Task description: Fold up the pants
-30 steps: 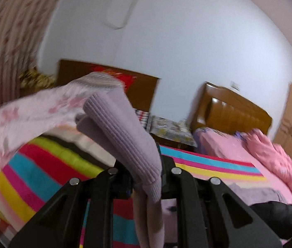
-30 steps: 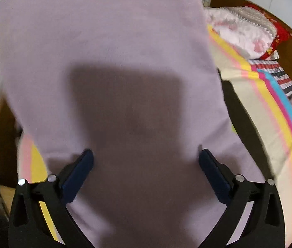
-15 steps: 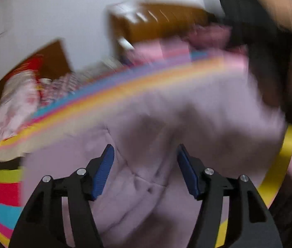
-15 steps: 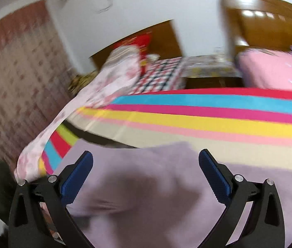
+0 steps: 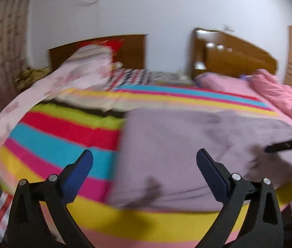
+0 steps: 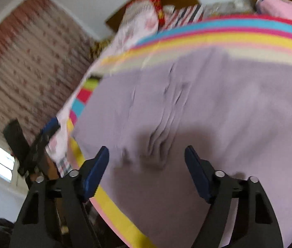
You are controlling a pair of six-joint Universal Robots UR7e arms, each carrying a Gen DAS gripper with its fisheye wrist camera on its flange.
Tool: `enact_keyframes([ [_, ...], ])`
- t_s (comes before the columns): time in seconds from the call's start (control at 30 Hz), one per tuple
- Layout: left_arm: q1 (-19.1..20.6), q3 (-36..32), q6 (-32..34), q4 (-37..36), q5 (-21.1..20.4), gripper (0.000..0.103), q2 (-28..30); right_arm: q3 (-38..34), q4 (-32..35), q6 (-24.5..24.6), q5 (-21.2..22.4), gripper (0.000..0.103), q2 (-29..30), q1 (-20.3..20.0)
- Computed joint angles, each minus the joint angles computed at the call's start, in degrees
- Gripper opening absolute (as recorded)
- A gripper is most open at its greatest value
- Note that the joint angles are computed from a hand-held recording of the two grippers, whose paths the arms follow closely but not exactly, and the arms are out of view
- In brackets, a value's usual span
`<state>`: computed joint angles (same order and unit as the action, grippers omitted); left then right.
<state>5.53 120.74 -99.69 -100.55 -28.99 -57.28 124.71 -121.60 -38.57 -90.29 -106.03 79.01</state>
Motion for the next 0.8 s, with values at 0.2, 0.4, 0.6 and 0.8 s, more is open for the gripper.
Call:
enact_keyframes([
  [0.2, 0.36, 2.6, 1.22, -3.43, -2.05, 0.1, 1.21, -0.67, 0.52, 3.17, -2.95, 0.071, 1.62, 2.98],
  [0.4, 0.99, 7.06, 5.37, -12.93, -1.56, 0.1, 1.36, -1.83, -2.78, 8.15, -2.34, 0.071, 5.82, 4.29],
  [0.6, 0.06, 7.5, 4.7, -12.4, -1.28, 0.1, 1.18, -3.59, 4.9, 9.55, 1.3, 0.053, 5.43, 2.15],
  [0.8, 0.68, 7.46, 6.47, -13.95, -1.23, 0.101, 1.87, -3.29, 0.85, 10.27, 2.05, 0.044, 7.1, 2.83],
])
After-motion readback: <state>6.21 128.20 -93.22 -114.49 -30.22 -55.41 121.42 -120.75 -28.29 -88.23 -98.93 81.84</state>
